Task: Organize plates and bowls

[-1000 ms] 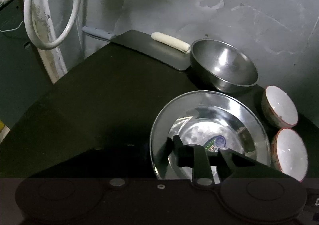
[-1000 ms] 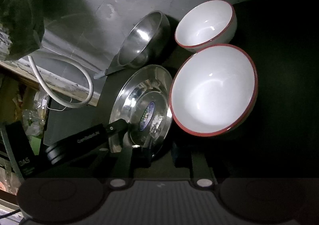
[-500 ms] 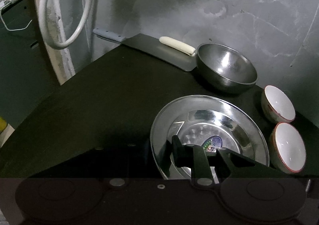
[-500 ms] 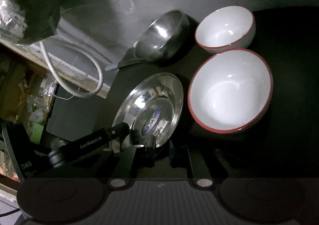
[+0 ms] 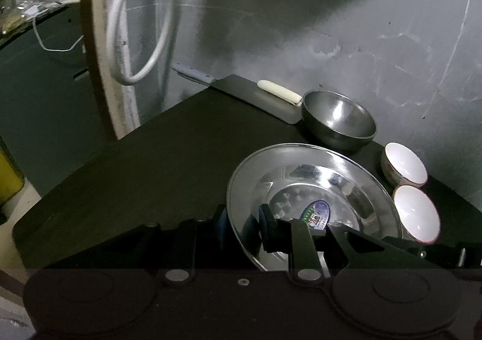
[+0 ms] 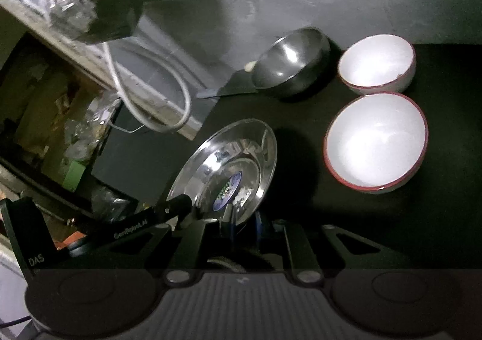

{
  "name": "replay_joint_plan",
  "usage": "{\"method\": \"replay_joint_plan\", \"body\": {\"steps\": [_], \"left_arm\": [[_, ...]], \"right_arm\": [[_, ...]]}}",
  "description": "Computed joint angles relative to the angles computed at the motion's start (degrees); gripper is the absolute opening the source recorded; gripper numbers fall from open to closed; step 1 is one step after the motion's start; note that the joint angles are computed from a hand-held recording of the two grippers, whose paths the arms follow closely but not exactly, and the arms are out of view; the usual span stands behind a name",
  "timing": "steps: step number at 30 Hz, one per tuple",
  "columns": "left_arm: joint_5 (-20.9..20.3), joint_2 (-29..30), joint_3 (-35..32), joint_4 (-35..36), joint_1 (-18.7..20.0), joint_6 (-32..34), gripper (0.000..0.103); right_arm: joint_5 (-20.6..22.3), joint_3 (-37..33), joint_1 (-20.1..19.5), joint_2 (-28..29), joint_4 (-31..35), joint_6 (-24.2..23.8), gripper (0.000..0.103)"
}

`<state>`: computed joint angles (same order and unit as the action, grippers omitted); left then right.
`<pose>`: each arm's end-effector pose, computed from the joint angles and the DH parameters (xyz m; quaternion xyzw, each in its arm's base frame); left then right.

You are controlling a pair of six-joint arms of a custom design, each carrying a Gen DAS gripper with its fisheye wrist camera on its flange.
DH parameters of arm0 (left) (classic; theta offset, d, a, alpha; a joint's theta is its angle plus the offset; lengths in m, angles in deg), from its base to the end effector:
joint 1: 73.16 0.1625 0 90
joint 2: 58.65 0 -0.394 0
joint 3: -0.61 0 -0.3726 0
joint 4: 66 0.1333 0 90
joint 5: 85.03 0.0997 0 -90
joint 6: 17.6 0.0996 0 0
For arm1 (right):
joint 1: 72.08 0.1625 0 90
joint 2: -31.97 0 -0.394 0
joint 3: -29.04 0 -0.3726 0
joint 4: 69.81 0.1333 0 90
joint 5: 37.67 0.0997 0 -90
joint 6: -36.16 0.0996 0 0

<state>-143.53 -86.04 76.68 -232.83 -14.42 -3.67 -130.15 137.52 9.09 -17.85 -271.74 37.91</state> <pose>-0.2172 -0.7149 0.0361 0.2977 0.8873 -0.2711 0.2250 0.0373 -0.6002 0.1657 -0.0921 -0.8890 0.4462 0.0470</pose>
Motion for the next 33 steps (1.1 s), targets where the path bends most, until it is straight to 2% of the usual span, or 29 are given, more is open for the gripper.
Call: {"method": "replay_joint_plan", "body": {"steps": [10, 17, 24, 33], "left_arm": [[3.24, -6.78, 12.08, -6.91, -2.38, -1.89, 0.024], [6.82, -11.35, 21.05, -10.79, -4.56, -4.63, 0.024], [9.74, -14.78, 27.15, -10.46, -5.59, -9.25, 0.024], [11.27, -16.82, 29.95, -8.1, -5.61, -13.37, 0.025]], "right_arm": [[1.62, 5.91, 0.97, -4.06, 0.4, -3.36, 0.015], [2.13, 9.86, 1.57, -7.06, 3.0, -6.33, 0.016], [0.81, 11.92, 2.69, -8.66, 6.63, -7.45, 0.016], [-0.4, 12.26, 3.66, -9.06, 9.69, -7.55, 0.017]]}}
